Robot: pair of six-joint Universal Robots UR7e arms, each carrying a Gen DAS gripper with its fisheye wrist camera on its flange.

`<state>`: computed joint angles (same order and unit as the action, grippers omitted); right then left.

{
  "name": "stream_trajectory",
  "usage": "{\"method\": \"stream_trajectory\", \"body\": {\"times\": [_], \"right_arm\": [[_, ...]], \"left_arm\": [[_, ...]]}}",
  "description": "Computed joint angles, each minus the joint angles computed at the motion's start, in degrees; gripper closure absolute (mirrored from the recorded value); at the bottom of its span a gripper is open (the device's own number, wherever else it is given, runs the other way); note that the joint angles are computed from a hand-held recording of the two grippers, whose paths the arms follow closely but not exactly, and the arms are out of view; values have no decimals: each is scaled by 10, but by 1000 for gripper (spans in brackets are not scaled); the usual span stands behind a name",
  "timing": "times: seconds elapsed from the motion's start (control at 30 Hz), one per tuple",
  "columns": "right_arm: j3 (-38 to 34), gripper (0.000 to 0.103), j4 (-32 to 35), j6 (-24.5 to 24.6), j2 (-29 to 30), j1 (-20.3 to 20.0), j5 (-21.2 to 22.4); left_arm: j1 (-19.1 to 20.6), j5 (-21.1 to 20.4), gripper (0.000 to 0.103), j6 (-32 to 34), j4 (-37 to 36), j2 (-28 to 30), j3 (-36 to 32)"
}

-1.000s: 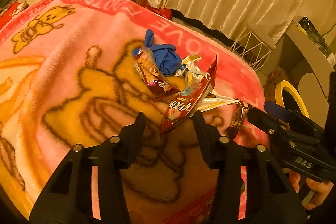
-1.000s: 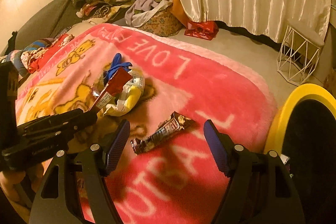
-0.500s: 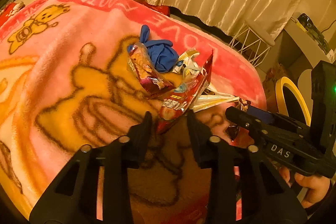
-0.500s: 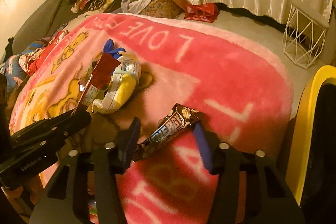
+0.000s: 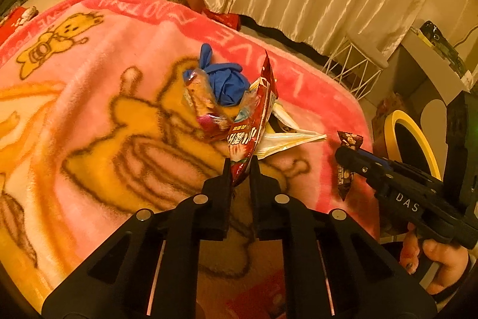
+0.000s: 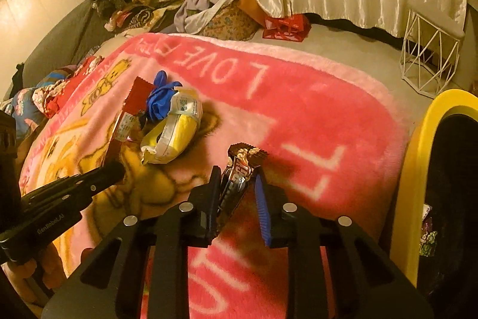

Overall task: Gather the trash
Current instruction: 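Grasp the red snack bag with the left tool while the right tool grasps a chocolate bar, then carry the red snack bag and chocolate bar over the yellow bin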

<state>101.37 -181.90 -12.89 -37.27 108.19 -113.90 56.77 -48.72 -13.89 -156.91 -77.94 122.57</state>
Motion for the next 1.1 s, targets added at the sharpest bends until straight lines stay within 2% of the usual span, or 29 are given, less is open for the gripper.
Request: {"method": "stream_trajectory", "body": {"times": [0.4, 1.1], "right_arm": [[51, 81, -29, 8, -39, 4, 20], [133, 81, -100, 13, -124, 10, 24]], "left_arm": [[-34, 9, 96, -6, -5, -18, 12], [-99, 8, 97, -6, -11, -19, 26]]}}
